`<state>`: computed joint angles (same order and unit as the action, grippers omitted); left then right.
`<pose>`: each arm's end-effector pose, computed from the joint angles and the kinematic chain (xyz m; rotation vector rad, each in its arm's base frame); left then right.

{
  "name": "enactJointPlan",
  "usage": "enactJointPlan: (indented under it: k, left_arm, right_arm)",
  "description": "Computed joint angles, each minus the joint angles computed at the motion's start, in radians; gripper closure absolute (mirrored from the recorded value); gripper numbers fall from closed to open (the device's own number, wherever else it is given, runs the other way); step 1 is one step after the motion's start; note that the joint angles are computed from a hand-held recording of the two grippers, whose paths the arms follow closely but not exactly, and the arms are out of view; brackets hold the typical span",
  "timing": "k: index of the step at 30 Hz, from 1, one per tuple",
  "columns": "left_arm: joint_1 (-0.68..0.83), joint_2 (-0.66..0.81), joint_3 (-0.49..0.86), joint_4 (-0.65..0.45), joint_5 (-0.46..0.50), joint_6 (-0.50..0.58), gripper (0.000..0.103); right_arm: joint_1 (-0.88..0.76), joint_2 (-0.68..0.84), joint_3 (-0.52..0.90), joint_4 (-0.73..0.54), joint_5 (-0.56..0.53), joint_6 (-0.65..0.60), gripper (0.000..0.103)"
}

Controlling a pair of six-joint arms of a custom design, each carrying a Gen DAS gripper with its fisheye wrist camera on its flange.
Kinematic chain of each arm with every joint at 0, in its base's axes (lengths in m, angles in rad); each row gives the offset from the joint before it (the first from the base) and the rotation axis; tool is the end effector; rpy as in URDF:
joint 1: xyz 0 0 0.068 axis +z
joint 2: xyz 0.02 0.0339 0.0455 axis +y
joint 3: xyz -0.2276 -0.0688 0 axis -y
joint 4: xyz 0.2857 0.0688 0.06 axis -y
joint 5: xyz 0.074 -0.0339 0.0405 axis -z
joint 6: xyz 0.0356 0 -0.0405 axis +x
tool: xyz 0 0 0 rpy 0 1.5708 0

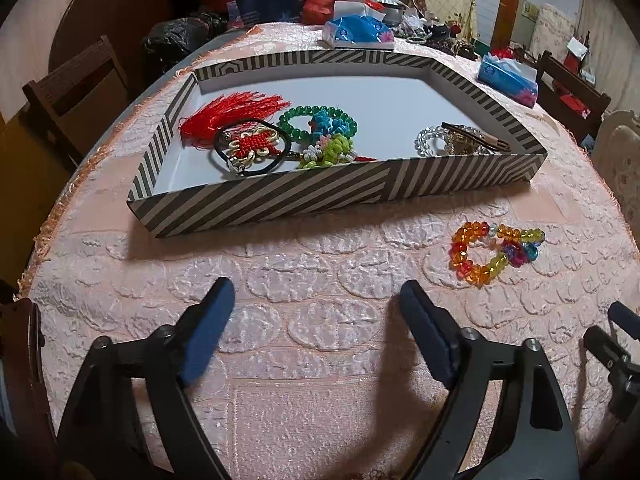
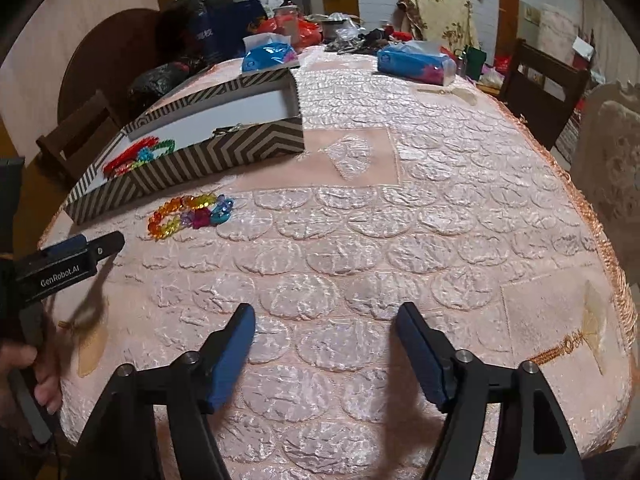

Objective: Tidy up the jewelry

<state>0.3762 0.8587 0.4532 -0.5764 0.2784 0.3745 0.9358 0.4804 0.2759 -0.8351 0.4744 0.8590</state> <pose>0.2060 0.0708 0.1382 0.1039 2.4958 -0.0479 0.1101 0.1221 0.1283 0.0668 2.4499 0.1513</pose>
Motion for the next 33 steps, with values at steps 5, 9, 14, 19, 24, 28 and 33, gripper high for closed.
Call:
enactJointPlan:
  k: [5, 9, 14, 19, 24, 28, 33]
  left_arm:
    - [-0.013, 0.040, 0.021, -0.007, -0.024, -0.010, 0.000]
    - [-0.017, 0.039, 0.022, -0.014, -0.029, -0.009, 0.000]
    - [-0.010, 0.025, 0.016, -0.022, -0.023, -0.003, 0.000]
    - [-0.012, 0.036, 0.016, -0.002, -0.019, -0.004, 0.000]
    - [-0.003, 0.042, 0.013, 0.011, -0.003, 0.010, 0.000]
    - [0.001, 0.046, 0.017, 0.007, 0.002, 0.022, 0.000]
    - [0.010, 0.073, 0.039, -0.011, 0.015, 0.053, 0.000]
  right_arm:
    - [0.033, 0.085, 0.026, 0.019, 0.030, 0.003, 0.022]
    - [0.037, 0.095, 0.026, 0.020, 0.034, 0.003, 0.017]
    - [0.030, 0.089, 0.023, 0.019, 0.032, -0.003, 0.014]
    - [0.029, 0.098, 0.024, 0.026, 0.034, -0.003, 0.012]
    - [0.021, 0.102, 0.024, 0.033, 0.033, -0.008, 0.010]
    - [0.021, 0.111, 0.024, 0.042, 0.033, -0.012, 0.008]
    - [0.021, 0.114, 0.026, 0.043, 0.033, -0.011, 0.006]
